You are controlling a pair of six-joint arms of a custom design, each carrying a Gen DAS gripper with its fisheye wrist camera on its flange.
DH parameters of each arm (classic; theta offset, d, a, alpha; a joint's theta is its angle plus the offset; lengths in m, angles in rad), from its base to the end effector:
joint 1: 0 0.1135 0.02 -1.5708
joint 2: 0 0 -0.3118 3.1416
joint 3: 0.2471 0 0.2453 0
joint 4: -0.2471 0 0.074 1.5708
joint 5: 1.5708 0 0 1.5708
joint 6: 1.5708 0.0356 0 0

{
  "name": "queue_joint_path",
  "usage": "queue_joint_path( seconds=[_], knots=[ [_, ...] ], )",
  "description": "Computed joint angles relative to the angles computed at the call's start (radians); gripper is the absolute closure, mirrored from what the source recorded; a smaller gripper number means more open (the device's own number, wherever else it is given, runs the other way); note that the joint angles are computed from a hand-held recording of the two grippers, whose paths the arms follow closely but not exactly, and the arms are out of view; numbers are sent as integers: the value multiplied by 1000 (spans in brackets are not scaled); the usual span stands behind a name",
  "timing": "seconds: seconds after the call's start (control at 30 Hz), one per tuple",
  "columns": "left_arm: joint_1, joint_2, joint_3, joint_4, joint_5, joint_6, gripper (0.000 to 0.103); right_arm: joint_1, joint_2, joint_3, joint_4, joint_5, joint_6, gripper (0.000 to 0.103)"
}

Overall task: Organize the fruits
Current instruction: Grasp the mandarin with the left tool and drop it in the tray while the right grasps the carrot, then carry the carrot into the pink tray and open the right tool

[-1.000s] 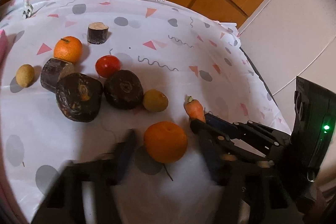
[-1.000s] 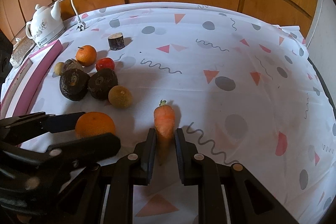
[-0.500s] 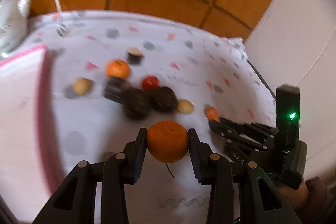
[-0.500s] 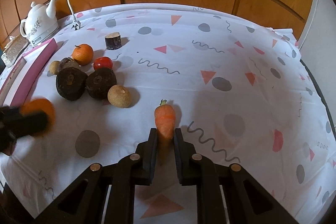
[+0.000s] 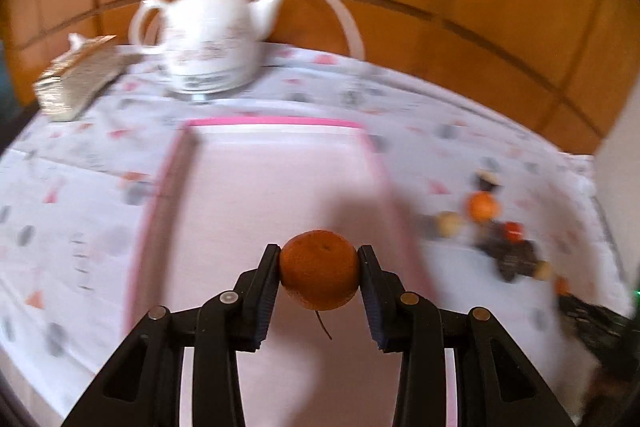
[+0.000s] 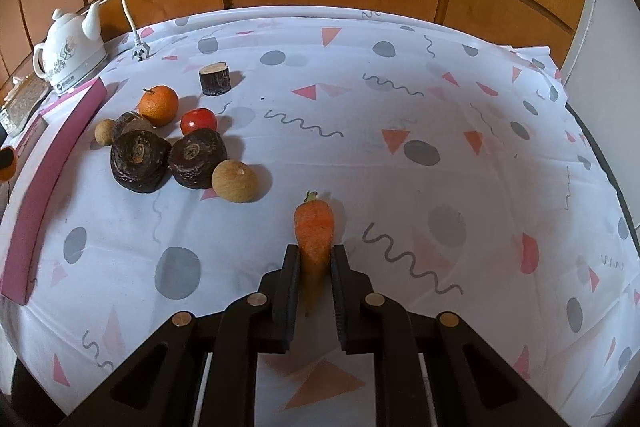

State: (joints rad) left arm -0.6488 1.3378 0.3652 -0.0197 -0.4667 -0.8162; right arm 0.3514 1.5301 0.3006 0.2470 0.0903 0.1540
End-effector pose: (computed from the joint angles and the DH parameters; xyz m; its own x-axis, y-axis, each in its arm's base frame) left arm 0.1606 -0.1017 0.1655 -0.7073 -0.2802 -0.6490 -0.2507 0.9578 -0.1403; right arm 0.1928 0.0673 0.1299 -0.8172 -0.1369 -0.5599 -0.1725 0.9849 0.0110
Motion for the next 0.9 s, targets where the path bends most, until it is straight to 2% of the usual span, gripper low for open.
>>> queue_joint_path(
  seconds=[0.17, 0.37, 0.43, 0.47, 0.5, 0.57, 0.63, 0.9],
  knots=[
    [80, -35, -53, -6, -16, 6, 63, 9, -30, -8, -23, -14, 23, 88],
    [51, -54, -63, -40, -38, -51, 60, 27, -49, -15, -47, -17, 42, 88],
    [-5, -89, -45, -107, -78, -109, 47, 31, -61, -18, -51, -18, 48, 88],
    [-35, -106, -40, -144, -108, -146, 34, 36, -71, -16, -58, -18, 51, 88],
    [-39, -115, -36, -152, -110, -153, 25, 41, -79, -15, -64, -17, 53, 88],
    [-75, -162, -42, -173, -126, -184, 24, 57, -103, -7, -81, -22, 63, 88],
    [-133, -175, -23, -239, -175, -239, 24, 86, -134, 3, -103, -22, 79, 88],
    [-229, -204, 2, -352, -229, -338, 24, 321, -178, 82, -161, 12, 155, 88]
  ],
)
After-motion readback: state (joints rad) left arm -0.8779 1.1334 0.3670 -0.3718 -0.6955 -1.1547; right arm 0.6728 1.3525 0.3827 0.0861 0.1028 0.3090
